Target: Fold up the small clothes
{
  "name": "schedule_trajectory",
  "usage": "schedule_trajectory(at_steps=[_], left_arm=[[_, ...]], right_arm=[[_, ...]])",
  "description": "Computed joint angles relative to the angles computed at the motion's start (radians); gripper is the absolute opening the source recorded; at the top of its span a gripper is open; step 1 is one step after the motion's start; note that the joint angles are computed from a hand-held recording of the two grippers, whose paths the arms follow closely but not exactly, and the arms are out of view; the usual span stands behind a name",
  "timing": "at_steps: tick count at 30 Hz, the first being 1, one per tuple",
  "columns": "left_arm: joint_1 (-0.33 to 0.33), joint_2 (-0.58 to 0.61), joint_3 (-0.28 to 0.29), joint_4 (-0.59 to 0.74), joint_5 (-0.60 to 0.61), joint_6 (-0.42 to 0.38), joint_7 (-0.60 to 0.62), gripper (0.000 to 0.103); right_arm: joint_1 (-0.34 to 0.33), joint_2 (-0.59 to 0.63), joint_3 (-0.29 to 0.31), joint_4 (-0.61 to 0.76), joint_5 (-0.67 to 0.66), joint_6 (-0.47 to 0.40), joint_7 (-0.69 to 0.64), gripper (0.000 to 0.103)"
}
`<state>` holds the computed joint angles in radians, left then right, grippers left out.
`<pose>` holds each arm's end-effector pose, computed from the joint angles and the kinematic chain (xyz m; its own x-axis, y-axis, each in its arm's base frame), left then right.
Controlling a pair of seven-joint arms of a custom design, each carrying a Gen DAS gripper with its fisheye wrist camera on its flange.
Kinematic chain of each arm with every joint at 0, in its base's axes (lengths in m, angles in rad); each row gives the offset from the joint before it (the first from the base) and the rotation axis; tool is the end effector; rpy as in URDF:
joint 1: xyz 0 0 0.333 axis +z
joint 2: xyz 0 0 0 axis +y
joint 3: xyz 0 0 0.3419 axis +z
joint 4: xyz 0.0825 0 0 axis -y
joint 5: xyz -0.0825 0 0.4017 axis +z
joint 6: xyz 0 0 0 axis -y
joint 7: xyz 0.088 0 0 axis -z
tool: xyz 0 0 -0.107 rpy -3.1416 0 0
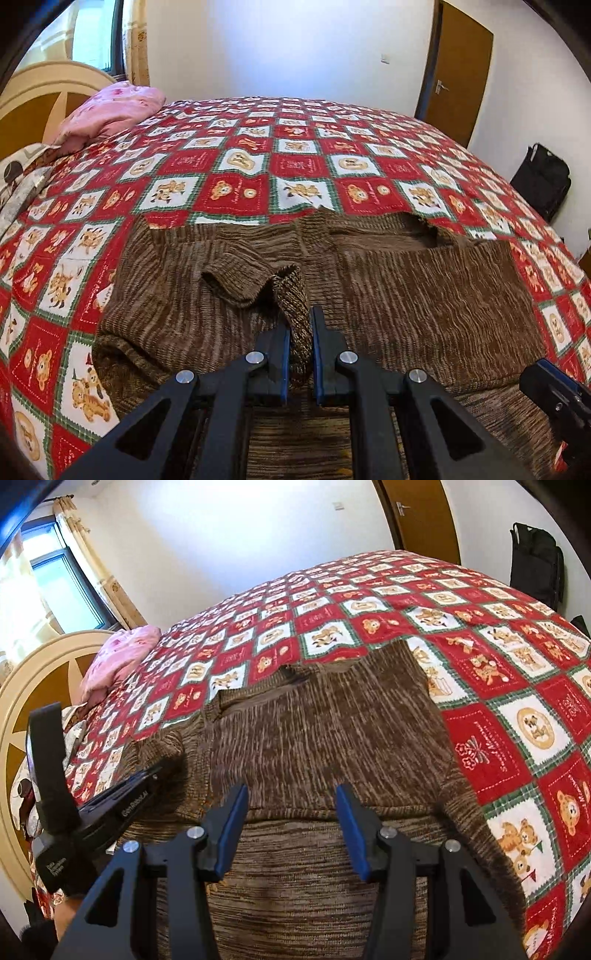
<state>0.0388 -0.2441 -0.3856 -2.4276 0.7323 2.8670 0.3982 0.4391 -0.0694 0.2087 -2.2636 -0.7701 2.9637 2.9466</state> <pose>0.4589 -0.2133 0.4695 0.1183 -0.9884 0.0955 -0.7008 -0.1512 -0.6972 0.4167 0.3767 0.4796 0.1194 -0.9330 -0.3395 -0.7438 0.1424 -0.6530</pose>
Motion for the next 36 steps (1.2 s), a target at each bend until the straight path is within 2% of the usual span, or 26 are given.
schedule_trajectory(at_steps=[2, 4, 6, 9, 12, 13, 14, 16, 21, 24, 25, 27, 28, 29, 30, 33, 36], left_arm=[[0.01, -0.016, 0.005, -0.014, 0.002, 0.006, -0.011, 0.01], [0.011, -0.014, 0.011, -0.018, -0.013, 0.012, -0.001, 0.01], [0.007, -0.015, 0.018, -0.026, -0.04, 0.022, 0.023, 0.01], [0.019, -0.018, 0.001, -0.031, -0.039, 0.038, 0.031, 0.01], [0.029, -0.01, -0.013, -0.029, -0.038, 0.041, 0.036, 0.01], [0.031, -0.007, -0.017, -0.029, -0.035, 0.038, 0.034, 0.01], [0.031, -0.004, -0.017, -0.027, -0.036, 0.035, 0.035, 0.01], [0.027, 0.002, -0.012, -0.029, -0.041, 0.041, 0.038, 0.01], [0.025, 0.01, -0.018, -0.022, -0.023, 0.025, 0.018, 0.01], [0.017, 0.013, -0.01, -0.018, -0.016, 0.015, 0.01, 0.01], [0.014, 0.015, -0.007, -0.017, -0.014, 0.011, 0.009, 0.01], [0.007, 0.021, -0.001, -0.013, -0.009, 0.005, 0.009, 0.01], [0.004, 0.022, 0.002, -0.012, -0.006, 0.004, 0.008, 0.01], [0.001, 0.023, 0.005, -0.011, -0.001, 0.004, 0.007, 0.01], [0.0, 0.024, 0.006, -0.01, 0.005, 0.003, 0.005, 0.01], [-0.006, 0.027, 0.013, -0.011, 0.015, 0.008, -0.001, 0.01], [-0.008, 0.03, 0.016, -0.01, 0.028, 0.008, -0.012, 0.01]], right_arm=[[0.005, 0.006, -0.006, 0.004, 0.028, 0.01, -0.037, 0.053], [0.002, 0.004, -0.016, -0.006, 0.061, 0.04, -0.061, 0.058], [-0.028, -0.018, -0.015, -0.028, 0.02, 0.062, 0.005, 0.063], [-0.075, -0.079, -0.004, -0.073, -0.03, 0.031, 0.063, 0.067], [-0.095, -0.141, -0.014, -0.122, 0.011, -0.017, 0.01, 0.067], [-0.097, -0.162, -0.03, -0.141, 0.044, -0.029, -0.029, 0.065], [-0.107, -0.174, -0.032, -0.149, 0.063, -0.034, -0.047, 0.056], [-0.116, -0.182, -0.054, -0.151, 0.123, -0.056, -0.111, 0.051], [-0.098, -0.09, -0.091, -0.066, 0.28, -0.057, -0.327, 0.052], [-0.065, 0.002, -0.089, 0.02, 0.383, -0.107, -0.488, 0.052], [-0.058, 0.035, -0.081, 0.057, 0.394, -0.153, -0.528, 0.052], [-0.048, 0.096, -0.068, 0.132, 0.314, -0.281, -0.487, 0.052], [-0.045, 0.106, -0.072, 0.134, 0.313, -0.272, -0.49, 0.043], [-0.044, 0.108, -0.075, 0.128, 0.329, -0.254, -0.506, 0.02], [-0.043, 0.107, -0.078, 0.127, 0.334, -0.26, -0.51, 0.009], [-0.051, 0.082, -0.089, 0.096, 0.357, -0.226, -0.522, 0.007], [-0.071, 0.054, -0.102, 0.074, 0.237, -0.229, -0.404, 0.005]])
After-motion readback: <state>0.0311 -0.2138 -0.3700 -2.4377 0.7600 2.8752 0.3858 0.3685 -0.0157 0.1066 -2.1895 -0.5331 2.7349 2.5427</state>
